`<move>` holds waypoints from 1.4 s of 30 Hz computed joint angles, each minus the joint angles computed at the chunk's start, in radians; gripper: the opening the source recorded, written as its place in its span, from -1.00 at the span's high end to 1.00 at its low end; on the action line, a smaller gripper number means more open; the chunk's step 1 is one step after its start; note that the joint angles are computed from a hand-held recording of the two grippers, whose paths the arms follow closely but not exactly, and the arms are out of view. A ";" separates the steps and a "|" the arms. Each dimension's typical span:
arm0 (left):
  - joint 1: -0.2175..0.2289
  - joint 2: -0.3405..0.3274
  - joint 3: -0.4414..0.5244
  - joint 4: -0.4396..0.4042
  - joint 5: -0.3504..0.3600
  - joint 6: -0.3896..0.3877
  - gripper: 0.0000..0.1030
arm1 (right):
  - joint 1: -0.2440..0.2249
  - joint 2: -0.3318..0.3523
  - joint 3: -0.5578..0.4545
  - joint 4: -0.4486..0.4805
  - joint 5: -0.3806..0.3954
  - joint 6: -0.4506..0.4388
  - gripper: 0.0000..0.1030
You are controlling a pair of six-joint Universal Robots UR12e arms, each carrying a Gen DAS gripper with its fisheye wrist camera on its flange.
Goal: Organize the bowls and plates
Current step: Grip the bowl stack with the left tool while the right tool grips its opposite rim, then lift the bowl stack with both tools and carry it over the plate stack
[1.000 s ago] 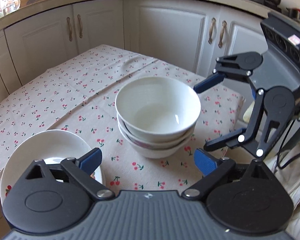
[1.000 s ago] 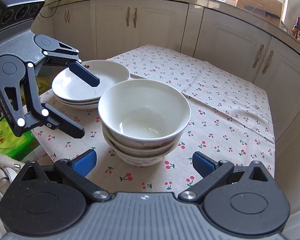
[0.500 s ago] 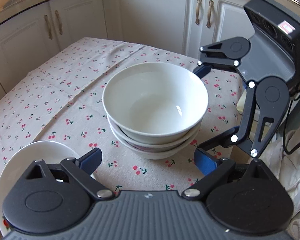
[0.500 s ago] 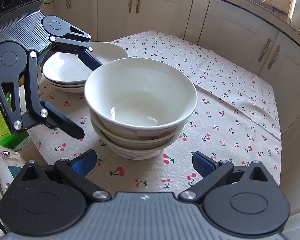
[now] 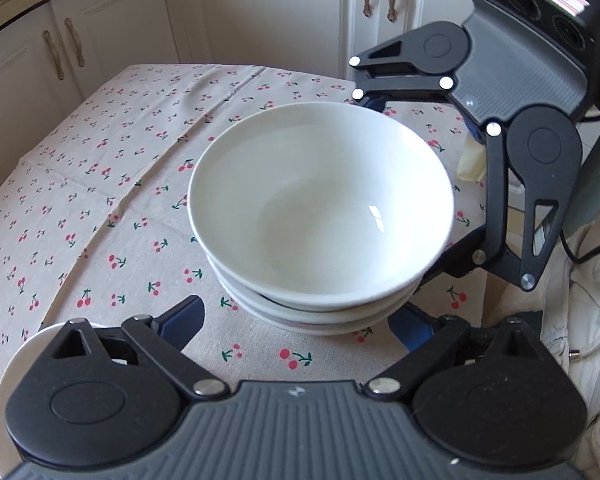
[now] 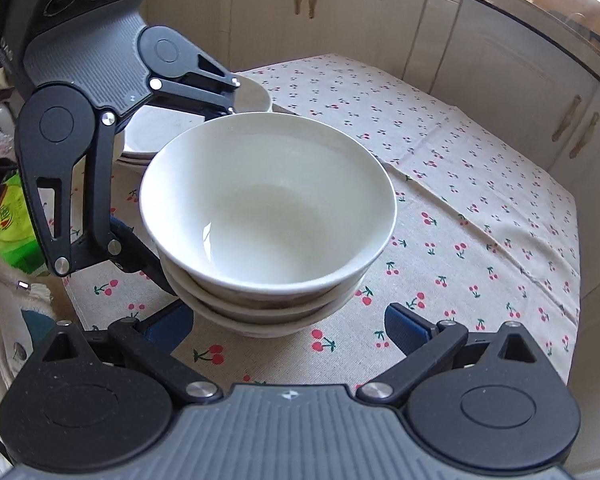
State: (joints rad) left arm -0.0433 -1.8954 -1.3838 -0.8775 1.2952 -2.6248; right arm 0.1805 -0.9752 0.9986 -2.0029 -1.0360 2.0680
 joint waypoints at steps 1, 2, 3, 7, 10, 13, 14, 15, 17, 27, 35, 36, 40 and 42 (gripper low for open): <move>0.001 -0.003 0.006 -0.009 -0.006 0.013 -0.90 | 0.001 0.005 -0.012 0.019 0.001 -0.017 -1.00; 0.003 -0.006 0.011 -0.019 -0.014 0.023 -0.88 | 0.001 0.010 -0.024 0.039 0.004 -0.035 -0.99; 0.005 -0.008 0.016 -0.030 -0.025 0.033 -0.87 | 0.002 0.014 -0.036 0.056 0.008 -0.053 -0.99; 0.012 -0.015 0.029 -0.055 -0.056 0.061 -0.84 | 0.005 0.035 -0.087 0.127 0.016 -0.121 -0.98; 0.018 -0.019 0.038 -0.076 -0.083 0.074 -0.78 | 0.006 0.040 -0.104 0.157 0.015 -0.165 -0.93; 0.023 -0.022 0.043 -0.091 -0.104 0.087 -0.75 | 0.006 0.046 -0.121 0.188 0.016 -0.187 -0.86; 0.024 -0.024 0.045 -0.095 -0.108 0.091 -0.73 | 0.006 0.046 -0.123 0.198 0.018 -0.189 -0.86; 0.024 -0.025 0.048 -0.100 -0.111 0.093 -0.73 | 0.005 0.047 -0.127 0.208 0.019 -0.193 -0.83; 0.025 -0.028 0.056 -0.116 -0.114 0.091 -0.72 | 0.005 0.047 -0.128 0.211 0.016 -0.197 -0.82; 0.030 -0.039 0.077 -0.151 -0.143 0.114 -0.70 | 0.007 0.064 -0.158 0.243 0.003 -0.202 -0.74; 0.030 -0.042 0.085 -0.167 -0.147 0.120 -0.67 | 0.010 0.065 -0.165 0.255 -0.001 -0.209 -0.70; 0.030 -0.042 0.085 -0.167 -0.146 0.120 -0.67 | 0.010 0.064 -0.164 0.253 -0.002 -0.209 -0.70; 0.030 -0.043 0.087 -0.171 -0.144 0.124 -0.67 | 0.010 0.065 -0.165 0.256 -0.002 -0.206 -0.70; 0.029 -0.043 0.088 -0.173 -0.143 0.124 -0.67 | 0.010 0.065 -0.166 0.258 -0.003 -0.206 -0.69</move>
